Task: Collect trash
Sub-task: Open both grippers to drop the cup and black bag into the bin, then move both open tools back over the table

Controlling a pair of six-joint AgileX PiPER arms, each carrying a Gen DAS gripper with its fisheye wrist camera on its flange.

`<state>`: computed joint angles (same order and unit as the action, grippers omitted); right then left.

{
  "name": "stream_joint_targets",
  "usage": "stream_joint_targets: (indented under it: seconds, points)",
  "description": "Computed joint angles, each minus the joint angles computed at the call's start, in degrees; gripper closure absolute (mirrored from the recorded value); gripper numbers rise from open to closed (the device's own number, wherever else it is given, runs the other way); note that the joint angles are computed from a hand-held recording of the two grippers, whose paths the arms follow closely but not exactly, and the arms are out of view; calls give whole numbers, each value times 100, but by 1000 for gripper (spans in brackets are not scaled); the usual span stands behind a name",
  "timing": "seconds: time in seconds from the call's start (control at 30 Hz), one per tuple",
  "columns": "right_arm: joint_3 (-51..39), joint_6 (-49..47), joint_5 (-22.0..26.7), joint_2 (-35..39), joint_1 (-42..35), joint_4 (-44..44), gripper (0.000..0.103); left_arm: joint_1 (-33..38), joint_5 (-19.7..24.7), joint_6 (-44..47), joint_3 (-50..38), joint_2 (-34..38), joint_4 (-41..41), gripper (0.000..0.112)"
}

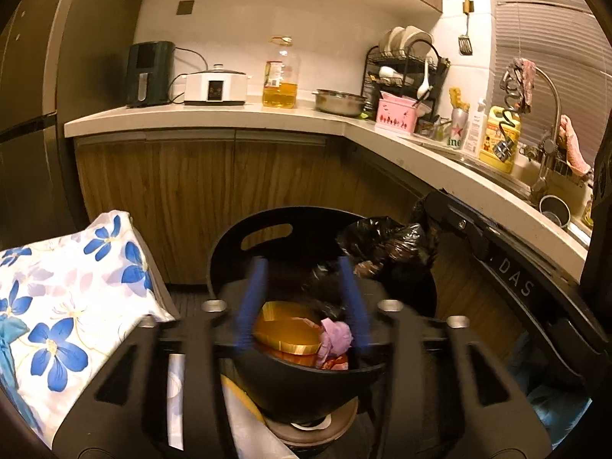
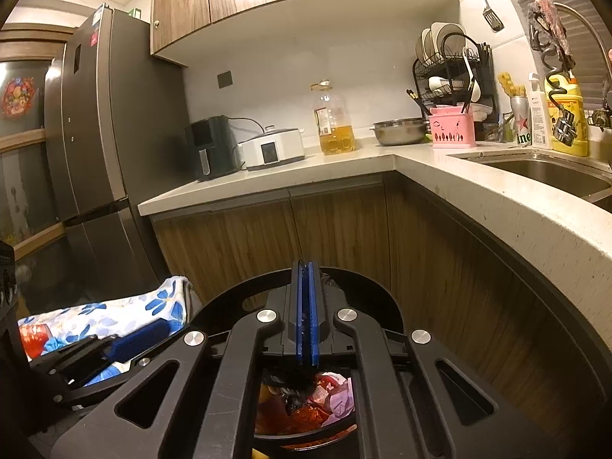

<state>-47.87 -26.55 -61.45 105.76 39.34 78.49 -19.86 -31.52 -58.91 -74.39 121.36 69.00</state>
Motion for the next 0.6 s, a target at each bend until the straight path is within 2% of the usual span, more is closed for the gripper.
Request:
stream_joint_targets:
  seconds: [0.1, 0.17, 0.3, 0.6]
  points:
    - [31, 44, 17, 3, 6, -3, 85, 44, -7, 296, 159, -70, -347, 49]
    - [62, 86, -26, -4, 53, 40, 69, 81, 20, 456, 265, -125, -539, 44]
    - [113, 154, -90, -25, 113, 106, 56, 228, -16, 805, 554, -277, -974, 35]
    - [79, 38, -259, -2, 496, 494, 26, 436, 113, 2654, 1501, -810, -2902, 24]
